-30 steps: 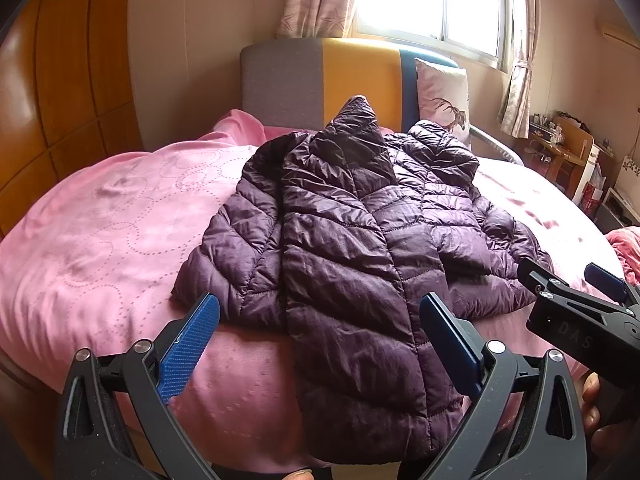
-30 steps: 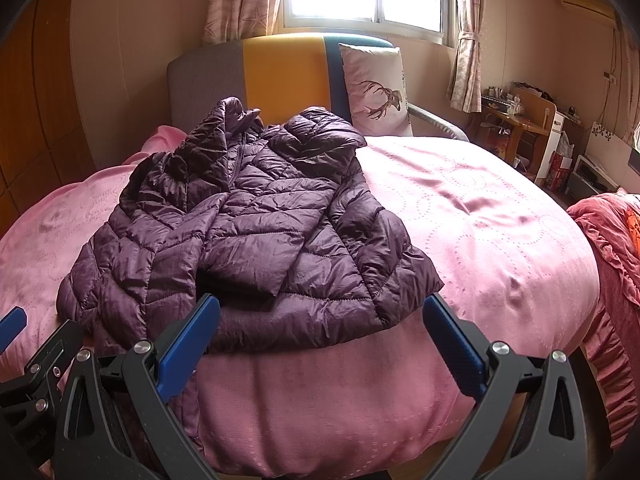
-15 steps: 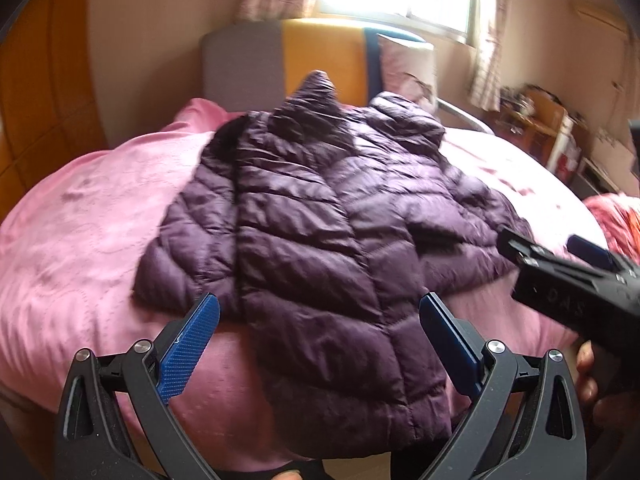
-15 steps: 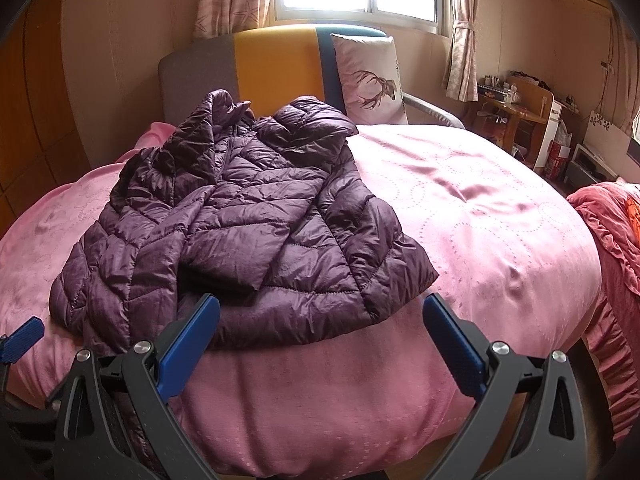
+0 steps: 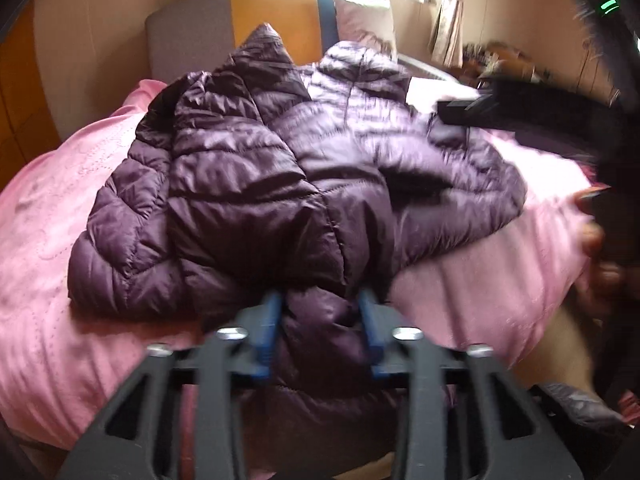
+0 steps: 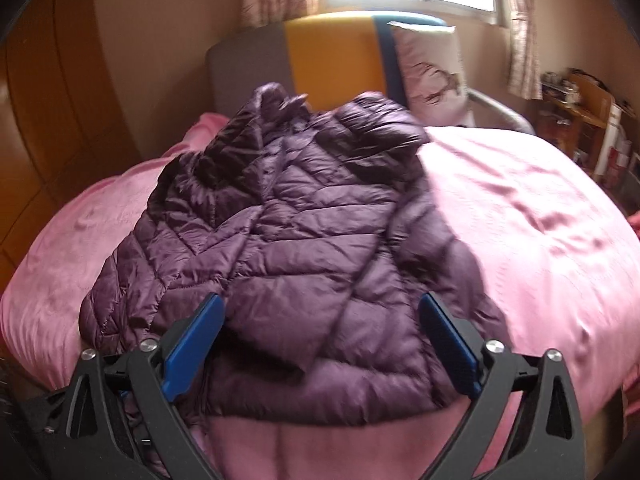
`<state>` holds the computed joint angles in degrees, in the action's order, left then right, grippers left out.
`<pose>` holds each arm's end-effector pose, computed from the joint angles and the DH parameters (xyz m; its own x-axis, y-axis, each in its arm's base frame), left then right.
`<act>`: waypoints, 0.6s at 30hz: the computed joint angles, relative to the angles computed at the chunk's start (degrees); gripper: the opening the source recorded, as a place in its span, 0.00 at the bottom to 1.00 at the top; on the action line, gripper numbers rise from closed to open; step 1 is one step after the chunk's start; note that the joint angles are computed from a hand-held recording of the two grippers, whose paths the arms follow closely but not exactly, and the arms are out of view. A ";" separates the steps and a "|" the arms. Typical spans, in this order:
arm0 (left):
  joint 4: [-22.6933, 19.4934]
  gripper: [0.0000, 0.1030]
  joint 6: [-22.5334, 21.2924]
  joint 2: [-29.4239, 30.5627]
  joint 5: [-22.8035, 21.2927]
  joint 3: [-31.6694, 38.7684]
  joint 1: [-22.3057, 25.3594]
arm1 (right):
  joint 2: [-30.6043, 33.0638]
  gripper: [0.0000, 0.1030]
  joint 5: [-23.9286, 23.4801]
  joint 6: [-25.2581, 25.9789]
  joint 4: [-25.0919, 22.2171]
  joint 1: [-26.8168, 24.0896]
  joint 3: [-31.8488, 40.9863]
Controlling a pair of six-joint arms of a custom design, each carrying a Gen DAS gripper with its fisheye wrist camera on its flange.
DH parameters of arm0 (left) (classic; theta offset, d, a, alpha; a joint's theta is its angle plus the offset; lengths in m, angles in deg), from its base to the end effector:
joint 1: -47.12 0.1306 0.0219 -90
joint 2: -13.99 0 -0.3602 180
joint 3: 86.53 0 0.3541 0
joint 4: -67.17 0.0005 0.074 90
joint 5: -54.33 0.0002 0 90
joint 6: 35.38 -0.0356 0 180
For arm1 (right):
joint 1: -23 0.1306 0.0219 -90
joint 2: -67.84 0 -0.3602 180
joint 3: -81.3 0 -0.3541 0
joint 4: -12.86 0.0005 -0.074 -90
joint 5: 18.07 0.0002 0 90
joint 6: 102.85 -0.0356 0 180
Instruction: Fold large clothes
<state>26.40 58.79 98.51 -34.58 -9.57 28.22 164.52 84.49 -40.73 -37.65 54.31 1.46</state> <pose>0.3887 -0.1343 0.3606 -0.7293 0.1728 -0.6620 0.2835 0.9569 -0.0625 0.4240 0.2482 0.4301 -0.7306 0.0899 -0.6769 -0.0441 0.9830 0.1781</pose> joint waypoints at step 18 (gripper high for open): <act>2.28 0.12 13.00 5.06 10.79 14.93 28.17 | 5.47 0.05 -2.32 11.42 -3.10 -9.65 9.96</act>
<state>28.68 71.79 103.56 -23.79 5.36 56.39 169.98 82.16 -29.30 -40.75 44.66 11.42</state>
